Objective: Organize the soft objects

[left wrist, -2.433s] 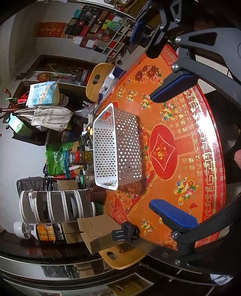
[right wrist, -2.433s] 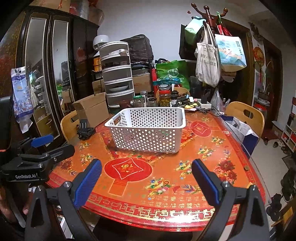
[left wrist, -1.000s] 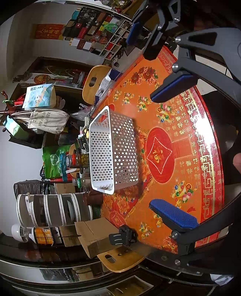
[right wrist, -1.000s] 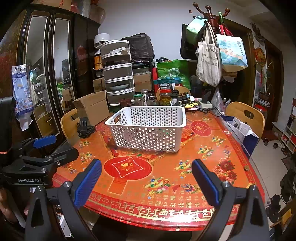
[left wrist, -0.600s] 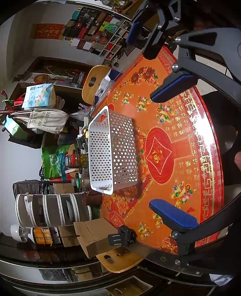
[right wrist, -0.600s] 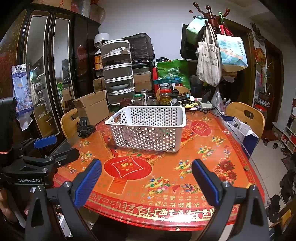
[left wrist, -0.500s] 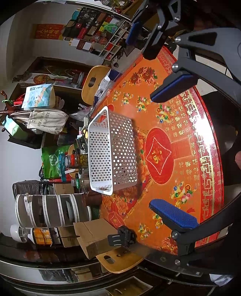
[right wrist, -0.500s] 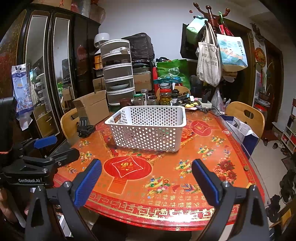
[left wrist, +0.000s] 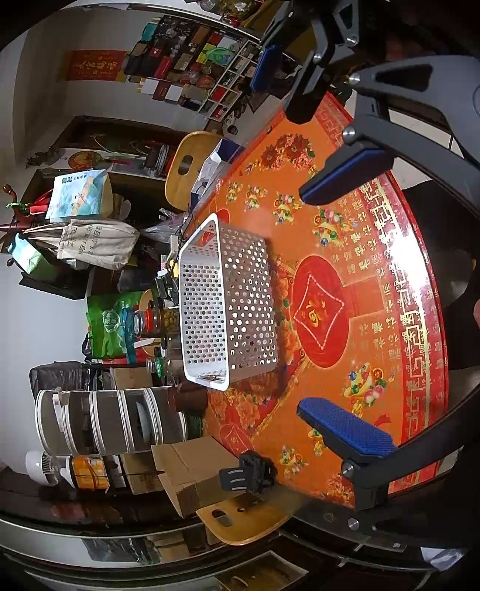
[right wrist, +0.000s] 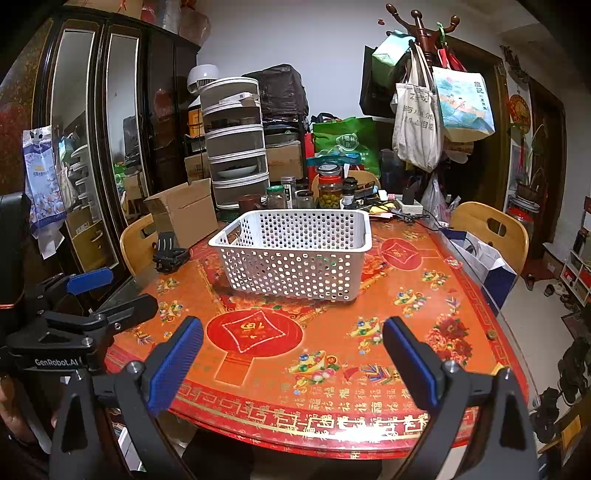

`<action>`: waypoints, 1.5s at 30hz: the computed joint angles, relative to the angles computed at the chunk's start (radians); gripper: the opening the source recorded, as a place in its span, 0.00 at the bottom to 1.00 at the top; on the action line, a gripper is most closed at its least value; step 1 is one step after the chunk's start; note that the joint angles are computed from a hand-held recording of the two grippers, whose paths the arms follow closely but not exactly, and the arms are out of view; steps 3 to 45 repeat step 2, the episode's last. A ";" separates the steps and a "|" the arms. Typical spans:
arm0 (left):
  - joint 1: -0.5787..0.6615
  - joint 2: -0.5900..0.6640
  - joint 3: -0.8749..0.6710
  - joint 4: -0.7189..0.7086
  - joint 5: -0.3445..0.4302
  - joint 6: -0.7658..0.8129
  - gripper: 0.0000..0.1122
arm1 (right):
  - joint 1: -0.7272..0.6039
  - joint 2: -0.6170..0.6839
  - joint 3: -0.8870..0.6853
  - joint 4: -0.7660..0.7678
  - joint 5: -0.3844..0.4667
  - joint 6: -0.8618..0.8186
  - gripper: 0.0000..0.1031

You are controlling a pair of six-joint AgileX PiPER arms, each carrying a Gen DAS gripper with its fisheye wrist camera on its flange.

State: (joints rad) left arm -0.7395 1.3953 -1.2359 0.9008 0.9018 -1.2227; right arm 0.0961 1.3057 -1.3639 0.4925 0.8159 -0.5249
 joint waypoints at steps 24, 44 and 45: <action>0.002 0.000 0.001 -0.007 -0.006 0.007 0.92 | -0.002 0.001 0.002 0.003 0.000 -0.005 0.95; 0.002 0.000 0.001 -0.007 -0.006 0.007 0.92 | -0.002 0.001 0.002 0.003 0.000 -0.005 0.95; 0.002 0.000 0.001 -0.007 -0.006 0.007 0.92 | -0.002 0.001 0.002 0.003 0.000 -0.005 0.95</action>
